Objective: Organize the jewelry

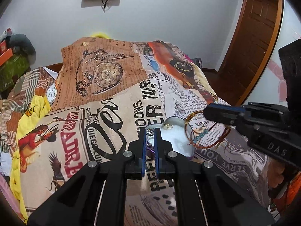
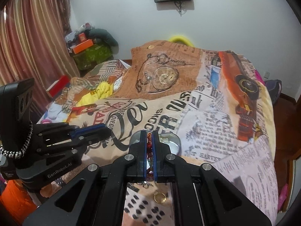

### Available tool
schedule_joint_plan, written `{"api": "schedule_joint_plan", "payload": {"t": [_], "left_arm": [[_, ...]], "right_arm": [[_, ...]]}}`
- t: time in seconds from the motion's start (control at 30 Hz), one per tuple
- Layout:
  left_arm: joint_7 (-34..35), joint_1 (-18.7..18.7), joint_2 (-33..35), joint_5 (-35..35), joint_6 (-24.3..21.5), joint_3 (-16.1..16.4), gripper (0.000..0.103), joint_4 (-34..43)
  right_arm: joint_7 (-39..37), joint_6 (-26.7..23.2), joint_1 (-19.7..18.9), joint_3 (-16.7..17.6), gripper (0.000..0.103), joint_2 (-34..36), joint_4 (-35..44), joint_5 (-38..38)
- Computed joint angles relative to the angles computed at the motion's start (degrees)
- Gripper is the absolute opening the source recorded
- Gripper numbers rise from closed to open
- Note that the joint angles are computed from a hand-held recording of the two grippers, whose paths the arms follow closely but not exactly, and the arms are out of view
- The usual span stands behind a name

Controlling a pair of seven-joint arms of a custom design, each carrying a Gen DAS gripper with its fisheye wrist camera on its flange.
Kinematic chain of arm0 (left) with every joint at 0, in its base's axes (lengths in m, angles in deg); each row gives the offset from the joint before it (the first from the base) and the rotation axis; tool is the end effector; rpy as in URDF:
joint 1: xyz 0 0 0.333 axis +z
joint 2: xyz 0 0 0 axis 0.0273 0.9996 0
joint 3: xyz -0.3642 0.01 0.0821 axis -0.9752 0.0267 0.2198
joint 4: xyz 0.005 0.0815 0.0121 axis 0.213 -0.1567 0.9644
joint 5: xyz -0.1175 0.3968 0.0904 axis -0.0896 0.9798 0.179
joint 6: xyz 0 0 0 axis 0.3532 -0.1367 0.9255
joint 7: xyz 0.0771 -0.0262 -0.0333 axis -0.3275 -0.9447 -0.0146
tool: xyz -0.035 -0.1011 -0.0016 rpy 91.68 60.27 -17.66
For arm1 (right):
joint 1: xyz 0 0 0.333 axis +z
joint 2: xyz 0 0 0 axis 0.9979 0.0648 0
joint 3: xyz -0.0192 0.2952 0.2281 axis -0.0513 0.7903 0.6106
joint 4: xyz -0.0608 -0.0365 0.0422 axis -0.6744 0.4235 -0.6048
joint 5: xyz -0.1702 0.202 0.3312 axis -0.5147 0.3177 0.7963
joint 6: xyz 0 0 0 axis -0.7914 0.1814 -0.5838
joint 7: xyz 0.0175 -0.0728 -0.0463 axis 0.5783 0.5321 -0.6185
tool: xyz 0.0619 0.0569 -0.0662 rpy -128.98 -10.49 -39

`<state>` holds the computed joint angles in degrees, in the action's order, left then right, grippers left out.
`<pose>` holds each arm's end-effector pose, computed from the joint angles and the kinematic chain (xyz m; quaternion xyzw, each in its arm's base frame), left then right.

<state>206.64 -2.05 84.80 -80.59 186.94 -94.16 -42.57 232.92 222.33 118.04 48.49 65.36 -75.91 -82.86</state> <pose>0.5934 -0.1239 0.4064 -0.4575 0.7965 -0.3787 0.1136 0.5262 0.3848 0.4252 -0.6815 0.6088 -0.2004 0.3533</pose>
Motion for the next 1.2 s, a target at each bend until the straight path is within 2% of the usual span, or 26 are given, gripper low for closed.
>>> {"api": "schedule_joint_plan", "payload": {"t": [0.17,0.4,0.53,0.7,0.87,1.0,1.2], "left_arm": [[-1.66,0.10,1.86,1.98,0.06,-0.30,0.006,1.31],[-4.54,0.61,4.19,6.34,-0.49,-1.59,0.006,2.69],[-6.11,0.77,5.38,8.90,-0.43,-2.49,0.006,3.43],[-9.19,0.85,7.05,13.41,-0.08,-3.47,0.006,4.32],[-11.79,1.51,7.87,16.91,-0.09,-4.55,0.006,4.51],[-12.46,2.32,7.63,17.70,-0.57,-5.34,0.006,4.19],[-13.10,2.45,6.37,18.33,-0.64,-5.37,0.006,3.16]], "right_arm": [[-7.36,2.52,-1.03,0.43,0.004,3.03,1.28,7.88],[-17.36,1.28,-0.88,0.03,0.004,4.98,0.82,18.98],[-20.60,1.25,0.26,-1.50,0.004,4.92,-0.26,23.29],[-23.50,1.20,2.04,-3.40,0.004,4.52,-1.48,26.40],[-25.75,0.71,2.67,-3.85,0.004,4.31,-2.06,28.27],[-29.43,0.92,1.79,-2.56,0.005,3.91,-2.75,31.24],[-29.44,-0.64,3.33,-3.52,0.011,2.97,-3.21,30.19]]}}
